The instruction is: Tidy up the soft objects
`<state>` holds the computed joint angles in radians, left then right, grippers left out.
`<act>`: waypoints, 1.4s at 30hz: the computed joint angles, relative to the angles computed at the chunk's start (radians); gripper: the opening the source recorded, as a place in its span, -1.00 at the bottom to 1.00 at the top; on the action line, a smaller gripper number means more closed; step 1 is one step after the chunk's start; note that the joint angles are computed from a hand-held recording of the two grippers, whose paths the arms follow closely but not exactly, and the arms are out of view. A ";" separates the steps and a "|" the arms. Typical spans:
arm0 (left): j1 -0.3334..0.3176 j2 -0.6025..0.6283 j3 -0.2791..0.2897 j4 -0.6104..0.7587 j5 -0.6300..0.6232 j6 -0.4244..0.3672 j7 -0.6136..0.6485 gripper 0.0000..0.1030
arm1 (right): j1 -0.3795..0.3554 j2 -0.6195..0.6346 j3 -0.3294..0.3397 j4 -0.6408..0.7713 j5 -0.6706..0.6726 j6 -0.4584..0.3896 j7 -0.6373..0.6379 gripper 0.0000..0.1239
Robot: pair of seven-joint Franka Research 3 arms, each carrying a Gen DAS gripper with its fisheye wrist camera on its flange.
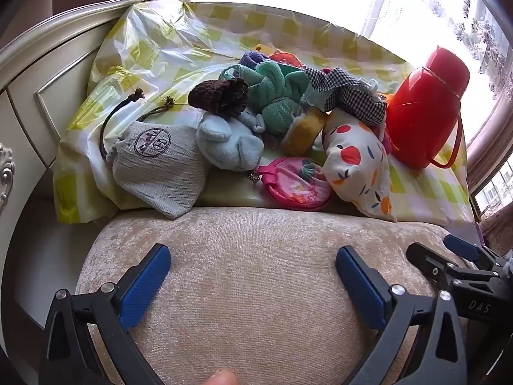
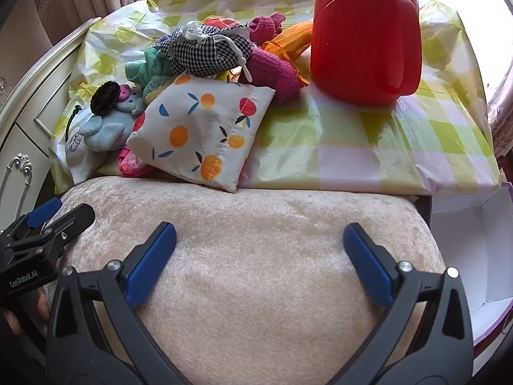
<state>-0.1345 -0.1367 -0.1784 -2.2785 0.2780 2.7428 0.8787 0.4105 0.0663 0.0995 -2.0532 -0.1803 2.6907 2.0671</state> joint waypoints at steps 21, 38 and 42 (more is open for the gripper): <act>0.001 0.000 0.003 -0.003 -0.011 0.004 0.010 1.00 | 0.001 -0.001 0.000 0.000 -0.005 0.000 0.005 0.66; 0.000 0.000 0.003 -0.003 -0.011 0.007 0.009 1.00 | 0.000 -0.001 0.000 0.000 -0.005 -0.001 0.005 0.66; 0.000 0.004 0.001 0.003 -0.008 0.002 0.007 1.00 | 0.000 -0.001 0.000 0.000 -0.005 -0.001 0.005 0.66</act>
